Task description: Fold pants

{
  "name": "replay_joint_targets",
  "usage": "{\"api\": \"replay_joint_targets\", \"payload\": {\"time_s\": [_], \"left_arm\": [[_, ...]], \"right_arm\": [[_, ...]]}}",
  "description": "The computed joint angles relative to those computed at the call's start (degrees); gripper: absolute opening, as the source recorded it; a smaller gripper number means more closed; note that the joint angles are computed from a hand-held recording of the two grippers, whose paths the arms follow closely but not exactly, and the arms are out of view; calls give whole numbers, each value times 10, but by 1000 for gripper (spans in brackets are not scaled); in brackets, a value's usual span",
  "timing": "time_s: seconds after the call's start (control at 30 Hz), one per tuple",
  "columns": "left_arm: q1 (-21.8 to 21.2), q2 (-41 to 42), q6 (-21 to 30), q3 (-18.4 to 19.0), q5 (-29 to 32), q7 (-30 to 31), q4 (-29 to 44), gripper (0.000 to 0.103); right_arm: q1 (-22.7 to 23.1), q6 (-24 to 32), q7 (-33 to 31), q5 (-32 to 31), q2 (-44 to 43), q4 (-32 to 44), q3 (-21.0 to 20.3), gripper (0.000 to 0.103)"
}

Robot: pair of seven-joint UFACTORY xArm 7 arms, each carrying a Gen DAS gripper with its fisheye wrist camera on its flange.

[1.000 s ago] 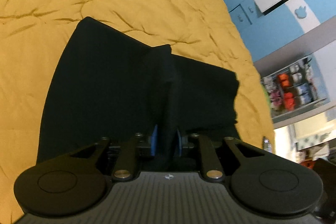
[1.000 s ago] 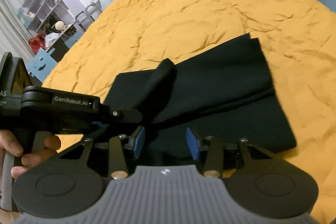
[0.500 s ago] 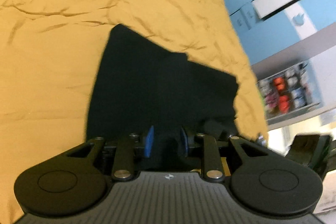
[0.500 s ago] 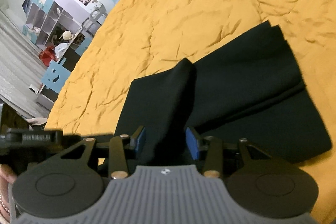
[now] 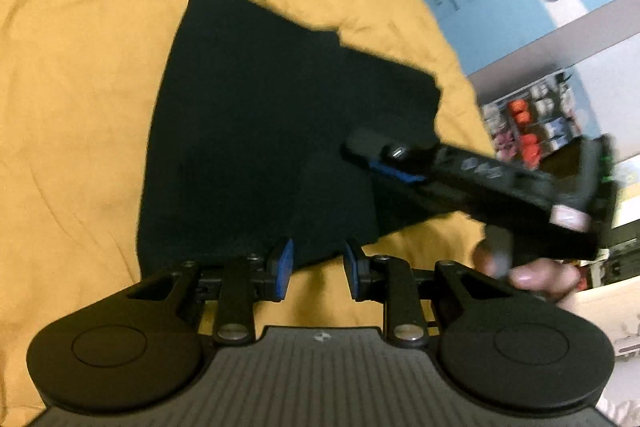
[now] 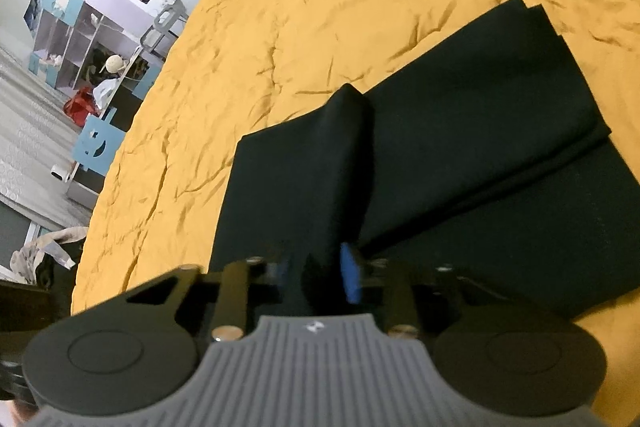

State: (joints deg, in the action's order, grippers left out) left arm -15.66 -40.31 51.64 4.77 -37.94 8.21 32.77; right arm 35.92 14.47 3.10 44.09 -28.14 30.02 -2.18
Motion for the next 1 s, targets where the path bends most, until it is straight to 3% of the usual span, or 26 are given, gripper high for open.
{"api": "replay_joint_targets", "payload": {"time_s": [0.2, 0.4, 0.67, 0.8, 1.0], "left_arm": [[48, -38, -59, -11, 45, -48, -14, 30], [85, -41, -105, -26, 134, -106, -15, 30], [38, -11, -161, -8, 141, -107, -7, 29], [-3, 25, -183, -10, 125, -85, 5, 23], [-51, 84, -215, -17, 92, -47, 27, 20]], "right_arm": [[-2, 1, -2, -13, 13, 22, 8, 4], [-20, 44, -27, -60, -4, 80, 5, 2], [-99, 175, -56, -144, -41, 175, -2, 1], [-141, 243, -69, -152, -54, 191, -24, 1], [-191, 263, -92, -149, -78, 153, -42, 1]]}}
